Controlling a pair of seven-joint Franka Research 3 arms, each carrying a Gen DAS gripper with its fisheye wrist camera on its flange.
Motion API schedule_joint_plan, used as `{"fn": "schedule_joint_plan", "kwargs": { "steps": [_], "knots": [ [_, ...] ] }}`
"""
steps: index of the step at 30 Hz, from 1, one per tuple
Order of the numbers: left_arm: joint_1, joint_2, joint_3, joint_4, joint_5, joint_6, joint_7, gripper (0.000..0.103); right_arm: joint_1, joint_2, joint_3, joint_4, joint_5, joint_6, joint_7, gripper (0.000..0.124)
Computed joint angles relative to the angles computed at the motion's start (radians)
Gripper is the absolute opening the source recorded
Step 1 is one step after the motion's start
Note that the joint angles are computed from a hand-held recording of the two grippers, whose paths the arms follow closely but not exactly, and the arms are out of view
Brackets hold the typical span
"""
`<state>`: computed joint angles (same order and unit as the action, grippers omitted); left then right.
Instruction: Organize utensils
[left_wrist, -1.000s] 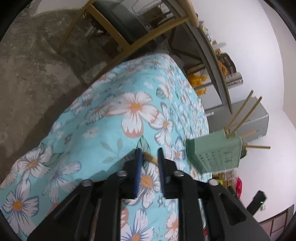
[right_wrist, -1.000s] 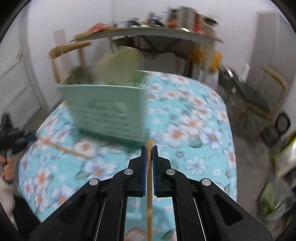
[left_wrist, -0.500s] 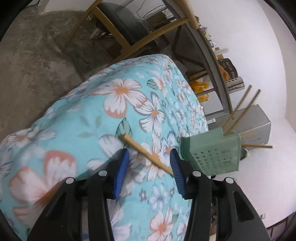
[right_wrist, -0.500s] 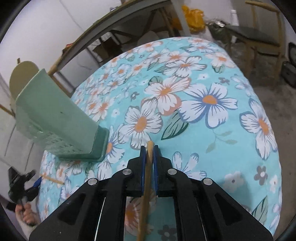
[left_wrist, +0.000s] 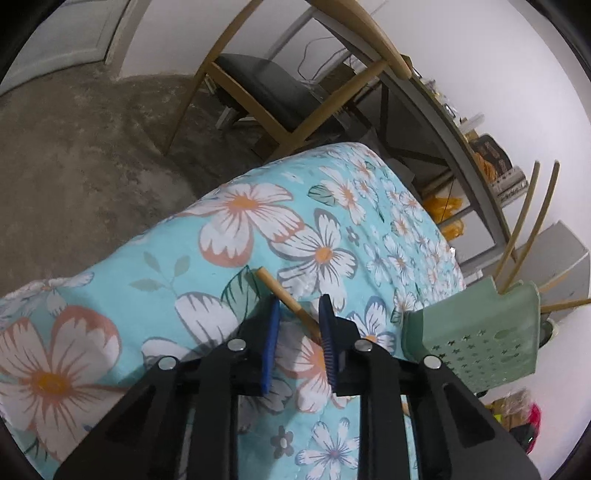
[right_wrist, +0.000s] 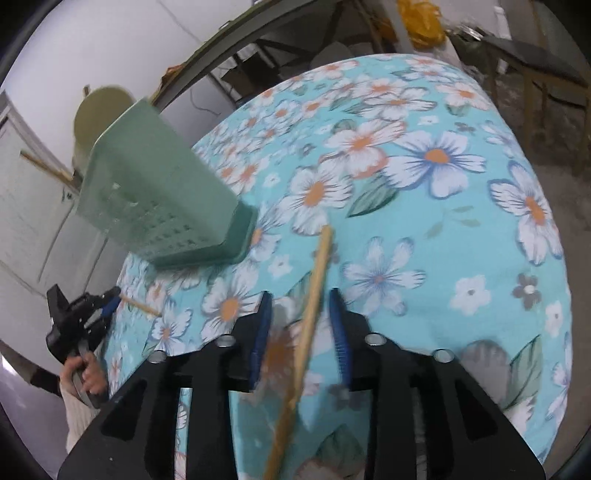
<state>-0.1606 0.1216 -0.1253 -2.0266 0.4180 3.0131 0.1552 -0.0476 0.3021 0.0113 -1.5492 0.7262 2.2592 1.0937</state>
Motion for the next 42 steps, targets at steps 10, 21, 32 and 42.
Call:
{"fn": "schedule_joint_plan", "kwargs": {
  "steps": [10,21,32,42],
  "knots": [
    [-0.038,-0.019,0.043,0.007,0.186,-0.014,-0.193,0.017,0.116,-0.07,-0.033,-0.147,-0.303,0.299,0.195,0.006],
    [0.017,-0.128,-0.002,0.014,0.673,-0.058,-0.524,0.013,0.11,-0.26,-0.021,-0.271,-0.204,0.401,0.101,0.005],
    [0.098,-0.212,-0.067,0.139,0.832,-0.019,-0.553,0.005,0.159,-0.391,-0.047,-0.253,-0.014,0.43,-0.055,0.005],
    [0.042,-0.079,-0.06,0.475,0.842,-0.081,-0.363,0.005,0.185,-0.36,-0.049,-0.221,0.051,0.434,-0.097,0.005]
  ]
}}
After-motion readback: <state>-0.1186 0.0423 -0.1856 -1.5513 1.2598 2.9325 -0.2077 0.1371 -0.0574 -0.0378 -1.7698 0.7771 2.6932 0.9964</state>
